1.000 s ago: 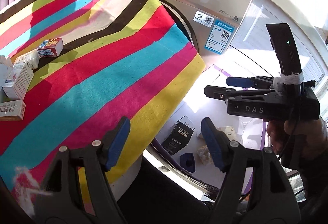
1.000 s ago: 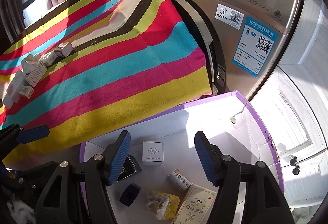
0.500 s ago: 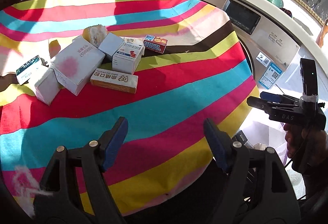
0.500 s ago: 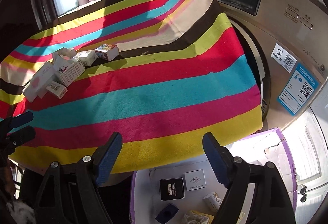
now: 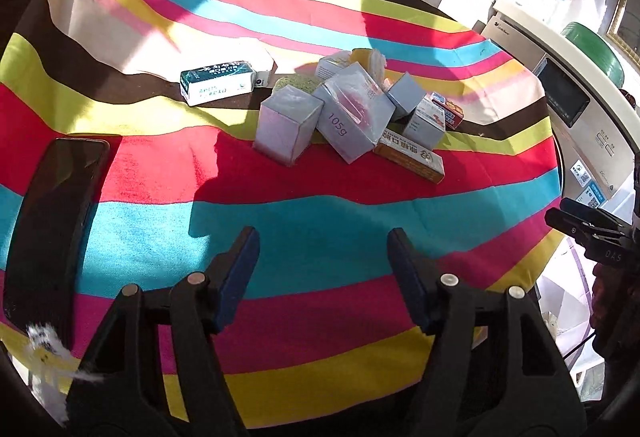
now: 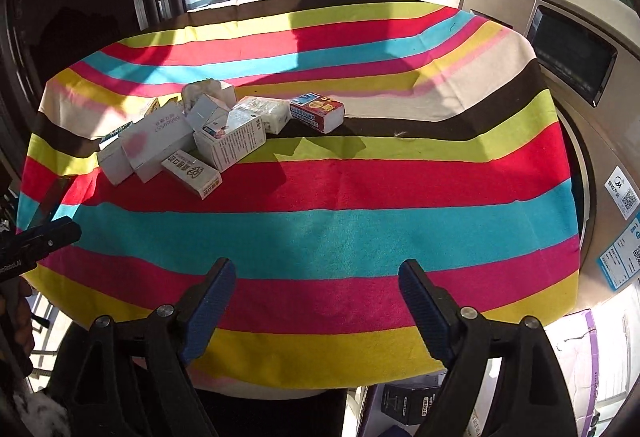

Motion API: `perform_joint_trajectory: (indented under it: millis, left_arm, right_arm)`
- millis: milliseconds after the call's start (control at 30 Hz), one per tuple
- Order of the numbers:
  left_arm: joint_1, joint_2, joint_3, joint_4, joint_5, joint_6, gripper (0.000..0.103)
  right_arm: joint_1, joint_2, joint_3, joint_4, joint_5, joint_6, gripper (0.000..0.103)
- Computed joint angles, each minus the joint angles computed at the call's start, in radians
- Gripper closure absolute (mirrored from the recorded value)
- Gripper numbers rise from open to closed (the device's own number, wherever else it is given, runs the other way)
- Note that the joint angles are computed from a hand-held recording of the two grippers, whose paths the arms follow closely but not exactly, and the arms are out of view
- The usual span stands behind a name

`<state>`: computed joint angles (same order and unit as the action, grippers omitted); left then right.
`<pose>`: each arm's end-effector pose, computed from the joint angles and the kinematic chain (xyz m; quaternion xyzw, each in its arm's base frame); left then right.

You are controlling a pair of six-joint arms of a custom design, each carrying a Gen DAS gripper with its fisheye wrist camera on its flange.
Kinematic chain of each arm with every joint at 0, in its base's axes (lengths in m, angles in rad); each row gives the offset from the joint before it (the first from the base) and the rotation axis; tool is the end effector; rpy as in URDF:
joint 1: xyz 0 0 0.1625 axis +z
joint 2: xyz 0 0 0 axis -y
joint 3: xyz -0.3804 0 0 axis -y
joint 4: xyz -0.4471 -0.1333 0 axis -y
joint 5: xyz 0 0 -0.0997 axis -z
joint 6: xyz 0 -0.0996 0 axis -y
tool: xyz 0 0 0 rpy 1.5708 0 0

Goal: Organize objects
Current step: 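Move both tools back over the boxes on the striped table, then grasp the small white box with the left gripper while the right approaches the DING ZHI DENTAL box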

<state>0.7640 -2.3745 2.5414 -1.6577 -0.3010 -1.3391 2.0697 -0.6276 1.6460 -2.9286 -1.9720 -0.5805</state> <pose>-0.0326 -0.3476 0.3148 -0.1887 0.7824 -0.5053 0.3113 0.4021 -0.5406 -0.0480 0.4675 -0.8459 0.1574 0.2030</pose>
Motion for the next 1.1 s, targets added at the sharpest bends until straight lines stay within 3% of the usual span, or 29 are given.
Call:
perform_joint_trajectory:
  millis: [133,267,533,667,767,800,833,933,967,1100]
  left_arm:
    - [0.054,0.051,-0.044,0.050,-0.001,0.020,0.049]
    - [0.078,0.079,-0.061,0.034,0.014,0.062,0.053]
    - [0.161,0.168,-0.096,-0.286,0.026,0.424,0.052]
    - [0.207,0.230,-0.123,-0.441,0.001,0.613,0.046]
    - [0.231,0.270,-0.136,-0.556,-0.014,0.740,0.047]
    - [0.238,0.281,-0.140,-0.586,-0.018,0.773,0.050]
    - [0.245,0.291,-0.144,-0.614,-0.024,0.803,0.063]
    - [0.248,0.292,-0.141,-0.652,-0.031,0.820,0.063]
    - [0.246,0.288,-0.137,-0.657,-0.030,0.817,0.063]
    - [0.218,0.246,-0.110,-0.593,-0.017,0.722,0.064]
  right_arm:
    - [0.011,0.022,-0.010,-0.005,0.062,-0.025,0.011]
    - [0.024,0.067,-0.051,0.041,0.074,-0.017,0.010]
    - [0.048,0.160,-0.141,0.103,0.079,-0.022,0.010]
    - [0.045,0.195,-0.183,0.113,0.145,-0.059,0.010]
    - [0.051,0.234,-0.228,0.146,0.145,-0.113,0.010]
    - [0.054,0.248,-0.240,0.146,0.135,-0.138,0.010]
    - [0.059,0.264,-0.255,0.146,0.113,-0.159,0.011]
    - [0.057,0.311,-0.317,0.195,0.065,-0.166,0.038]
    - [0.048,0.312,-0.330,0.222,0.096,-0.137,0.046]
    - [0.038,0.343,-0.380,0.218,0.091,-0.106,0.052]
